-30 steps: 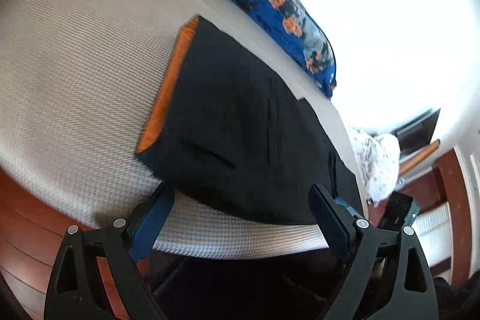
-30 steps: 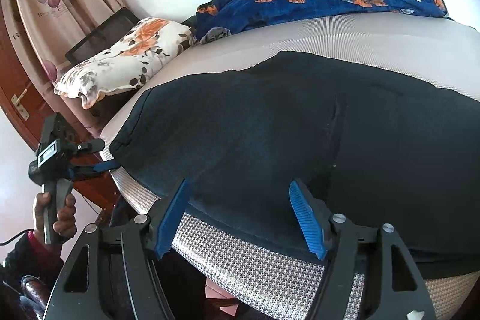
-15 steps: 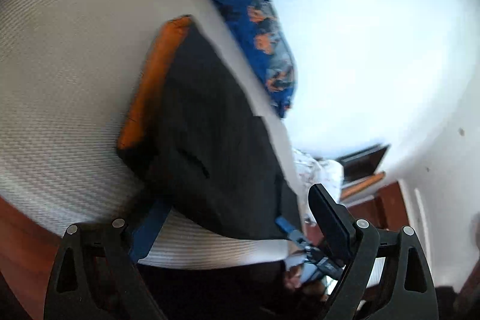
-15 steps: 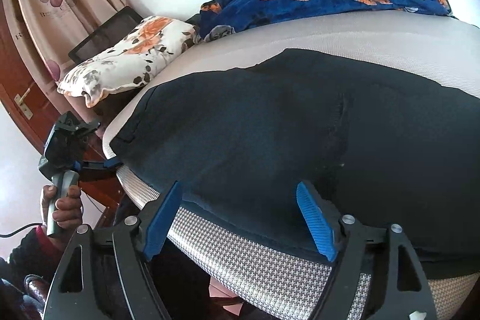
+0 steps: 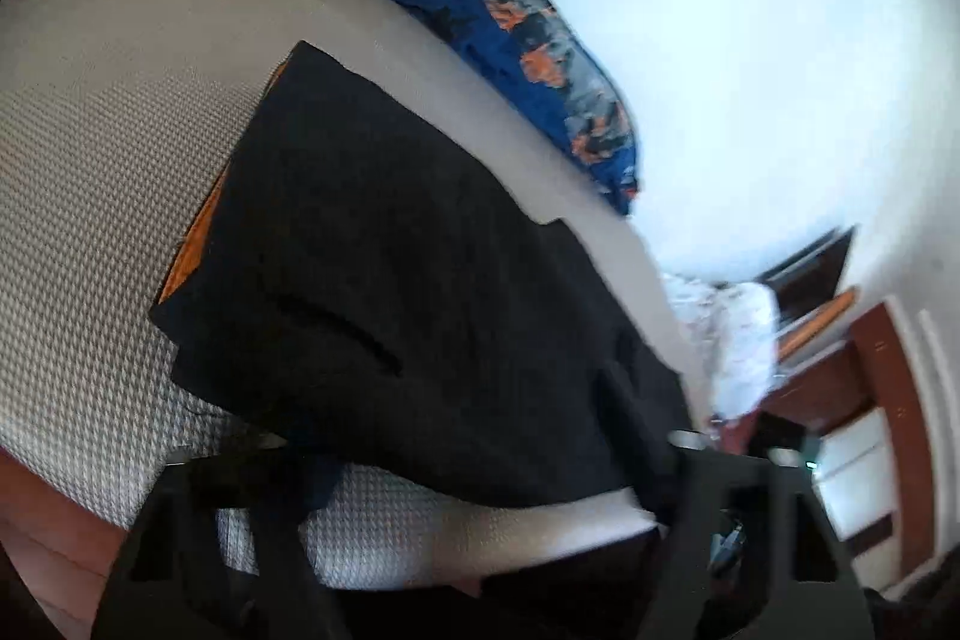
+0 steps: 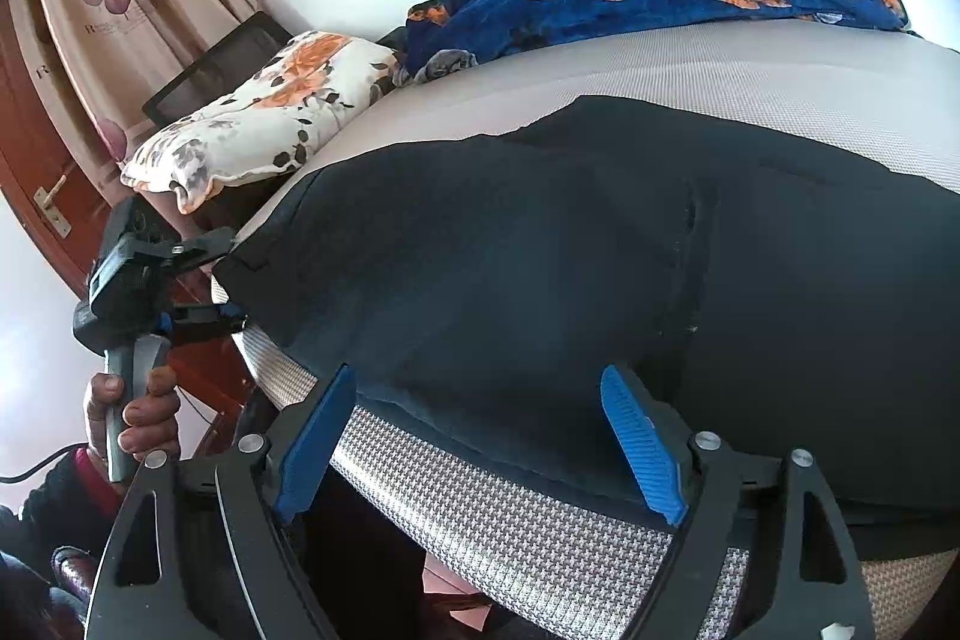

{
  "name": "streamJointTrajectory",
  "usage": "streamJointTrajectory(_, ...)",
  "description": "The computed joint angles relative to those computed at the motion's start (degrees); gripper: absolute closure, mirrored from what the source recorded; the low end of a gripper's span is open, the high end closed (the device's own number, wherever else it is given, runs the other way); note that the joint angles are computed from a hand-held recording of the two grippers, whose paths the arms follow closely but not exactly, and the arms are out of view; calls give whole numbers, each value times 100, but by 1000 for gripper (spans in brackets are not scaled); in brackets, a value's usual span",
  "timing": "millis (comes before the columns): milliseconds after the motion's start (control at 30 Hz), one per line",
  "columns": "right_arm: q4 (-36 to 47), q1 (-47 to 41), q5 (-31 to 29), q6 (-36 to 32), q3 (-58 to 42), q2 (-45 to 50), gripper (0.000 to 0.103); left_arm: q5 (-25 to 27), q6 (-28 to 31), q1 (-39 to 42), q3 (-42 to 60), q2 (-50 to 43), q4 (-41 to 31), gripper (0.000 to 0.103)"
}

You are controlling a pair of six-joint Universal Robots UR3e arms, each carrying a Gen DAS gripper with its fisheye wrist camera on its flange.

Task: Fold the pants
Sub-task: 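Grasp the black trousers' waistband edge with both grippers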

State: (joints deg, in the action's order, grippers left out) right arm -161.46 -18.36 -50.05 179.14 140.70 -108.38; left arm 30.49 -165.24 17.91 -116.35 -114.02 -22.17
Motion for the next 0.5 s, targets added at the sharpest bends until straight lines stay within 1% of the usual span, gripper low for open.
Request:
streamJointTrajectory(33, -3, -21, 28, 1, 22, -14, 21, 241, -303, -96, 47, -109, 272, 44)
streamJointTrajectory(67, -1, -15, 25, 9, 27, -25, 21, 263, -343, -108, 28, -167, 337, 45)
streamJointTrajectory(133, 10, -11, 26, 0, 21, -23, 21, 263, -447, -98, -84, -284, 733, 51)
streamJointTrajectory(200, 5, -45, 72, -13, 33, -14, 21, 392, -509, -109, 11, -351, 691, 68)
streamJointTrajectory(233, -2, -54, 85, -17, 36, -3, 21, 308, -511, -64, 61, -413, 559, 70)
streamJointTrajectory(267, -7, -52, 86, -14, 34, 2, 21, 112, -404, 43, 88, -453, 279, 70)
streamJointTrajectory(300, -6, -52, 90, -14, 27, 7, 21, -261, -267, 154, 185, -595, -103, 70)
streamJointTrajectory(333, -8, -61, 102, -17, 27, 11, 21, -379, -271, 187, 219, -665, -180, 70)
streamJointTrajectory(467, -12, -106, 173, -9, 55, -2, 21, -297, -262, 162, 257, -723, -154, 70)
streamJointTrajectory(500, -10, -111, 175, -17, 59, -5, 21, -322, -595, 80, 334, -855, 137, 70)
